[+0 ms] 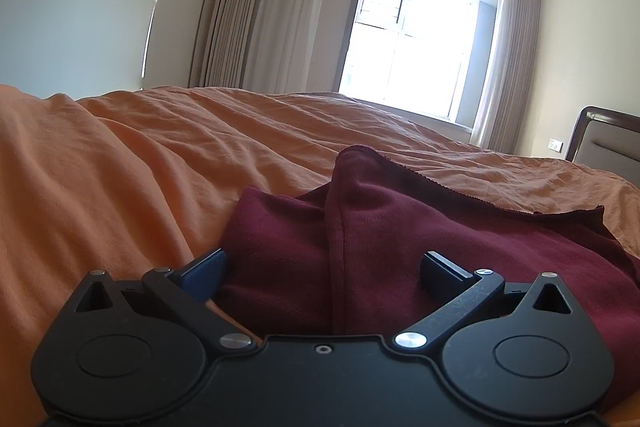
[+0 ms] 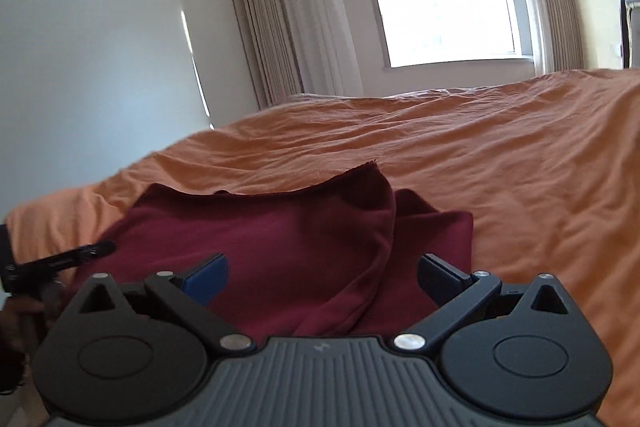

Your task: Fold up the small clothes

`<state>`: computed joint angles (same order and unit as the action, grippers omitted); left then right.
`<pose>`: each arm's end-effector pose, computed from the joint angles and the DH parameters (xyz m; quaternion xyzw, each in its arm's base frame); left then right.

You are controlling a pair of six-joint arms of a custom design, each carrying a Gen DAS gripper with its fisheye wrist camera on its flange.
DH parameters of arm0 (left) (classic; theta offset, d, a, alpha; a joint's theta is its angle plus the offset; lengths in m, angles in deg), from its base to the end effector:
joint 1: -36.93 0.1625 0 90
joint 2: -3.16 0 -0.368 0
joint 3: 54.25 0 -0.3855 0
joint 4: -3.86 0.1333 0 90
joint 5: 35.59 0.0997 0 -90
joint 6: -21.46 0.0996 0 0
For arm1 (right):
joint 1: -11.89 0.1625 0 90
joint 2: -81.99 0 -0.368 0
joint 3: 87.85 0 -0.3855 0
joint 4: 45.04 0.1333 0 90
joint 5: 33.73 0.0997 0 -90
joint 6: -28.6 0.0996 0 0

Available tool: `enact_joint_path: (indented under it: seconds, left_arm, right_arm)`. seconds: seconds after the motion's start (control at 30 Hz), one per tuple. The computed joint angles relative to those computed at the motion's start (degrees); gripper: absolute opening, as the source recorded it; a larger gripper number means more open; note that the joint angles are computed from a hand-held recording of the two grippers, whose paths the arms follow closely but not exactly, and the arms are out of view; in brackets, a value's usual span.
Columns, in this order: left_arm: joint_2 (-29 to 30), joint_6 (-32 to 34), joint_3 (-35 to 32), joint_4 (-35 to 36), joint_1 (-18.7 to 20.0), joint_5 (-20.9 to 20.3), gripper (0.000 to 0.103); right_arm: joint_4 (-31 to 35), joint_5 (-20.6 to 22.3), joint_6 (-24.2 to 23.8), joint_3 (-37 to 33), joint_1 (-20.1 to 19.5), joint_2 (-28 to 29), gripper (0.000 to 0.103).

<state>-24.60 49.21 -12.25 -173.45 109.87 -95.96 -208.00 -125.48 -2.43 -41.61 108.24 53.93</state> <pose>-0.0635 -0.8290 0.3092 0.1553 0.7762 -0.5539 0.2582 0.2212 -0.8103 0.2394 0.2778 -0.8432 0.4465 0.1116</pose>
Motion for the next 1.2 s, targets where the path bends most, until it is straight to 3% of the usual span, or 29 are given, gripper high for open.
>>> enact_joint_path:
  seconds: [0.1,0.17,0.23,0.27,0.33,0.4,0.63,0.87,1.07,1.2]
  left_arm:
    - [0.11,0.08,-0.09,-0.29,0.09,-0.31,0.103]
    - [0.19,0.04,-0.31,-0.03,0.09,-0.24,0.103]
    - [-0.24,-0.47,0.10,0.21,0.07,-0.51,0.103]
    - [-0.49,-0.97,0.20,0.65,0.10,-0.74,0.102]
    - [-1.10,-3.41,-0.42,3.52,0.14,-0.92,0.102]
    - [-1.61,-6.11,-0.68,4.64,0.05,-1.05,0.102]
    - [-6.38,-14.33,5.25,3.12,-2.01,3.04,0.102]
    - [-13.72,-12.05,18.01,-0.10,-5.35,8.82,0.102]
    - [-18.71,-16.18,26.72,2.08,-6.58,9.77,0.102]
    - [-21.17,-20.32,30.83,3.86,-6.65,6.88,0.102]
  right_arm:
    - [-4.56,1.96,-2.70,9.71,-0.88,-4.57,0.102]
    - [-7.24,2.07,-2.75,12.21,-1.18,-5.21,0.091]
    - [-8.97,3.30,1.08,12.85,-1.76,-5.11,0.069]
    - [-9.90,4.03,3.49,12.91,-2.08,-5.03,0.062]
    - [-11.89,3.29,6.97,13.18,-2.27,-4.92,0.030]
    - [-13.84,2.20,7.49,14.26,-2.37,-5.25,0.008]
    - [-18.33,3.01,11.85,20.53,-3.61,-8.61,0.008]
    - [-18.87,3.03,12.47,22.72,-4.13,-9.10,0.009]
    - [-22.78,-0.53,8.31,24.05,-2.94,-9.05,0.038]
    - [-25.36,-2.60,6.08,25.19,-2.18,-9.22,0.078]
